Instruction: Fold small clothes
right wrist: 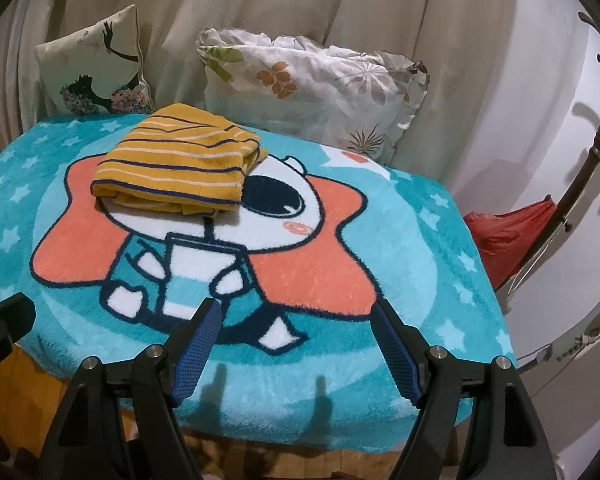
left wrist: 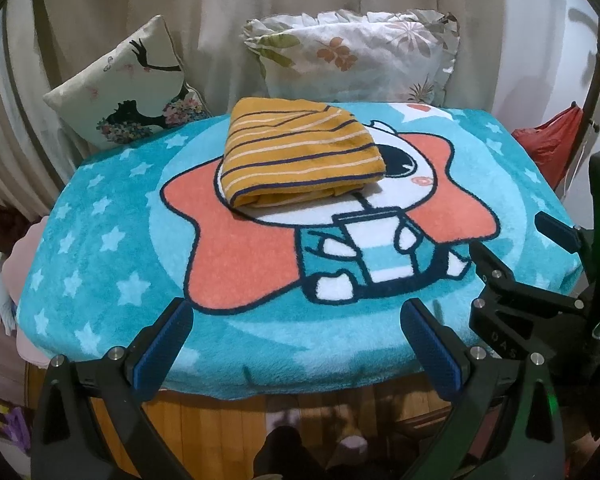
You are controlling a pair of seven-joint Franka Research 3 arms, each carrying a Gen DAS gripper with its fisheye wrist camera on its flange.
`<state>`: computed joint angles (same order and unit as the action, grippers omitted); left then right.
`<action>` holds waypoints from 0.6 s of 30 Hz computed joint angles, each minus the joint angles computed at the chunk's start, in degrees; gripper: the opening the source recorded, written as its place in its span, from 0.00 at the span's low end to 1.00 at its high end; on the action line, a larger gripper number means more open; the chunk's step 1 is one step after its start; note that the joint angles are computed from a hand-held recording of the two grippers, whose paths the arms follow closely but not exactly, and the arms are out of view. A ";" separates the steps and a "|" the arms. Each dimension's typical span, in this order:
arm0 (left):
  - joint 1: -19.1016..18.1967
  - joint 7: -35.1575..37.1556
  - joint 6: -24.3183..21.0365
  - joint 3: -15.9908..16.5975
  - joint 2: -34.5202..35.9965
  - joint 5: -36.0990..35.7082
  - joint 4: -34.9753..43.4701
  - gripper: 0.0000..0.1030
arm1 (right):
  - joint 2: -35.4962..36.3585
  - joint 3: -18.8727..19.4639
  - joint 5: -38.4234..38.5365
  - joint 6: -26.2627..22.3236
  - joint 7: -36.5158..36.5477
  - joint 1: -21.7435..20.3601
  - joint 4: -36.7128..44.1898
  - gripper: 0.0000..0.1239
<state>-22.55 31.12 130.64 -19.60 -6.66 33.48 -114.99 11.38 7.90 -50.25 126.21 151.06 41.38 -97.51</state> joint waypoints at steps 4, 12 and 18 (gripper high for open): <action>-0.12 0.32 0.01 0.09 0.99 -0.22 0.80 1.00 | -0.20 -0.17 -0.09 0.22 0.33 -0.23 -0.35 0.66; -0.50 1.37 0.33 0.41 2.62 -0.80 2.42 1.00 | -0.92 -0.22 -1.95 0.79 1.96 -0.69 -1.07 0.66; -0.79 1.96 -0.26 0.56 3.58 -1.04 3.48 1.00 | -1.07 -0.04 -2.75 1.26 2.30 -1.10 -1.29 0.67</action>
